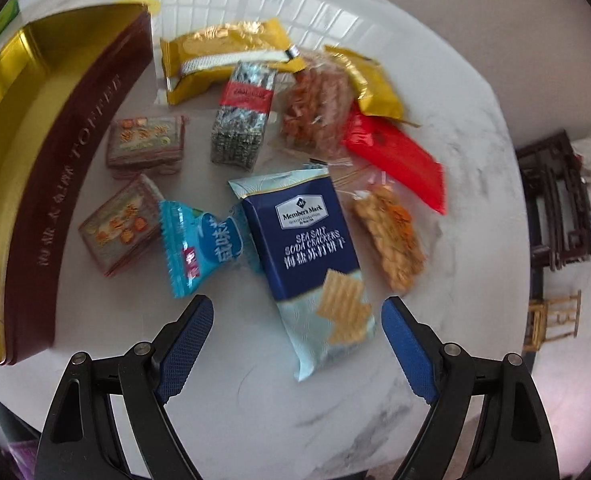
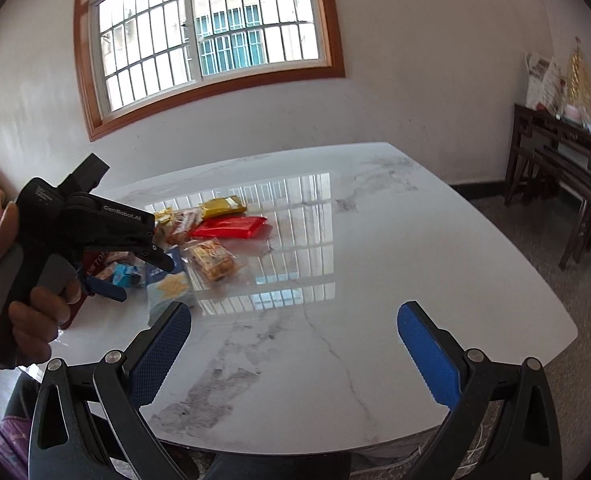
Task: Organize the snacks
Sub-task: 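Move the left gripper down over the blue soda cracker pack, then grasp the blue soda cracker pack with the left gripper and lift it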
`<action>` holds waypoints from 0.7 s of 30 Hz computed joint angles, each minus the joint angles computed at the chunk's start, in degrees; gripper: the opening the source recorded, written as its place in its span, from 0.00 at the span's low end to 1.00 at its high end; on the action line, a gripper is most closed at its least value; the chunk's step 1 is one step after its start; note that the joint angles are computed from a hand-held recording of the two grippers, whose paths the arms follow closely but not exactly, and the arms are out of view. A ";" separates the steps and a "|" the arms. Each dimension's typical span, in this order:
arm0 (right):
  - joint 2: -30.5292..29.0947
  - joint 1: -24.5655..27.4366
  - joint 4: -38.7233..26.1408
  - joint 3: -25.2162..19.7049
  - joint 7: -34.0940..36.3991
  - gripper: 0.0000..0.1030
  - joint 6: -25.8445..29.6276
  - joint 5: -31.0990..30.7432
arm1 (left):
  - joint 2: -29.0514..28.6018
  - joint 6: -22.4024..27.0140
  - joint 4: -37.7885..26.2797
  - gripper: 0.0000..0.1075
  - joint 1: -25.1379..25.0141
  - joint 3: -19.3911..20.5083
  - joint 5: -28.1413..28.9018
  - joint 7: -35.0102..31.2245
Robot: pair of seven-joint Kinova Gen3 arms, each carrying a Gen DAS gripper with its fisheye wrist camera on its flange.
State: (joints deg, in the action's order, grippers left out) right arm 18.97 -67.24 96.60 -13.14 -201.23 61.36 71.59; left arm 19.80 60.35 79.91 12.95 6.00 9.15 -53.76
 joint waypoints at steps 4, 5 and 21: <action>-0.10 1.09 0.82 0.16 -0.27 1.00 -1.74 -0.36 | 2.42 2.49 -3.37 0.80 1.05 -0.44 -1.60 1.61; -0.12 1.33 1.05 0.21 -0.41 1.00 -2.15 -0.39 | 2.89 3.13 -4.24 0.80 1.29 -0.47 -1.96 1.92; -1.22 4.80 3.95 0.86 -3.35 1.00 -6.79 -0.88 | 16.14 24.88 -27.47 0.50 11.96 -3.49 -14.69 13.18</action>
State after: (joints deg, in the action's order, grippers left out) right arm 17.75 -62.44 100.56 -12.29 -204.58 54.58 70.71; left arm 35.94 85.22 52.44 24.91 2.51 -5.53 -40.58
